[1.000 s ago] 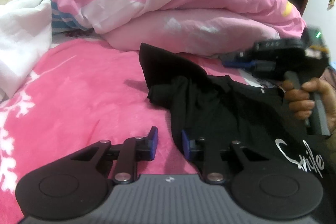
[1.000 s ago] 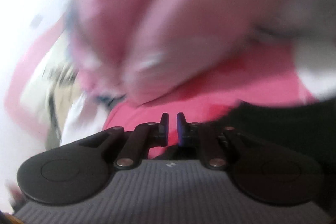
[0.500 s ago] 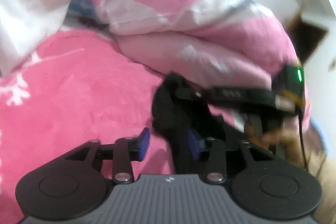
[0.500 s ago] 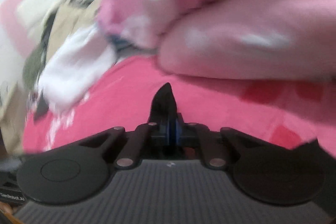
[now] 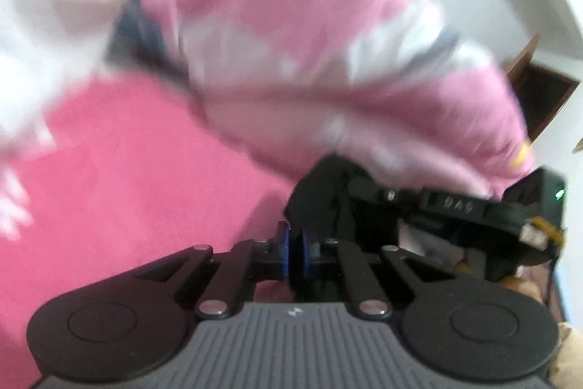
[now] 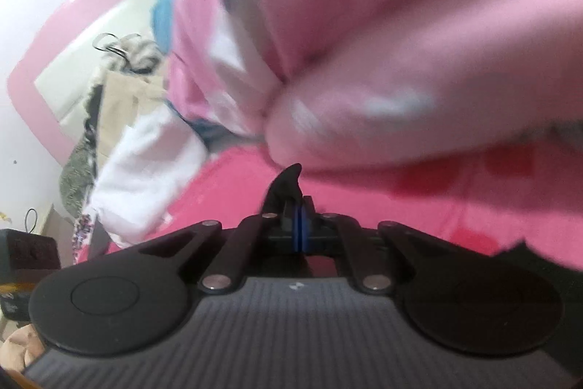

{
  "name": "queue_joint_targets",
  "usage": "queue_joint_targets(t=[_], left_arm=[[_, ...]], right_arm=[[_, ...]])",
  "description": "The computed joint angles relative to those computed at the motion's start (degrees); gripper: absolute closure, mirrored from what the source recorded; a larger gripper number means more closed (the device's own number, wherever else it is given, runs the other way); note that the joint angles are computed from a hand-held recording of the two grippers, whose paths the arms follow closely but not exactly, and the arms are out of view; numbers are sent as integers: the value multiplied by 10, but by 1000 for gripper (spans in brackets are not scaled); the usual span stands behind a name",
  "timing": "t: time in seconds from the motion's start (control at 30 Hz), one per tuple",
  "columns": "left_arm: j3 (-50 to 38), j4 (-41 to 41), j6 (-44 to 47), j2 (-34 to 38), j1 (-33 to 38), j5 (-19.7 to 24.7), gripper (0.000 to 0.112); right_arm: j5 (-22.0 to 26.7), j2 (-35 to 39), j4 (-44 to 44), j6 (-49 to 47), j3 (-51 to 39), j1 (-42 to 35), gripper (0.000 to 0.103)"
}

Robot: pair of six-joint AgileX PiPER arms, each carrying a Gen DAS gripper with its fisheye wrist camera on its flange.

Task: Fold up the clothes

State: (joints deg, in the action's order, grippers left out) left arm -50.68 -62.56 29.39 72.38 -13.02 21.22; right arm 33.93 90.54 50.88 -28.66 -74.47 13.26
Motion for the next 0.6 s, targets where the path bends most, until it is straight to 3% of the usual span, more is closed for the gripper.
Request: queue_joint_targets(t=[0.13,0.3,0.47,0.6], left_arm=[[29,1,21,-61,54,22,105],[52,124,-80,-66,64,20,105],[90,75,-49,-59,92,28,107],[110,-5,20,-59,142,63,107]], right_arm=[[9,-1,14,-36,-41,21,103],[-17,66,-38,-31,-95,84,103],[-66,139,-94,-33,-114,127,103],[-86,193,-174,36,-161,149,102]])
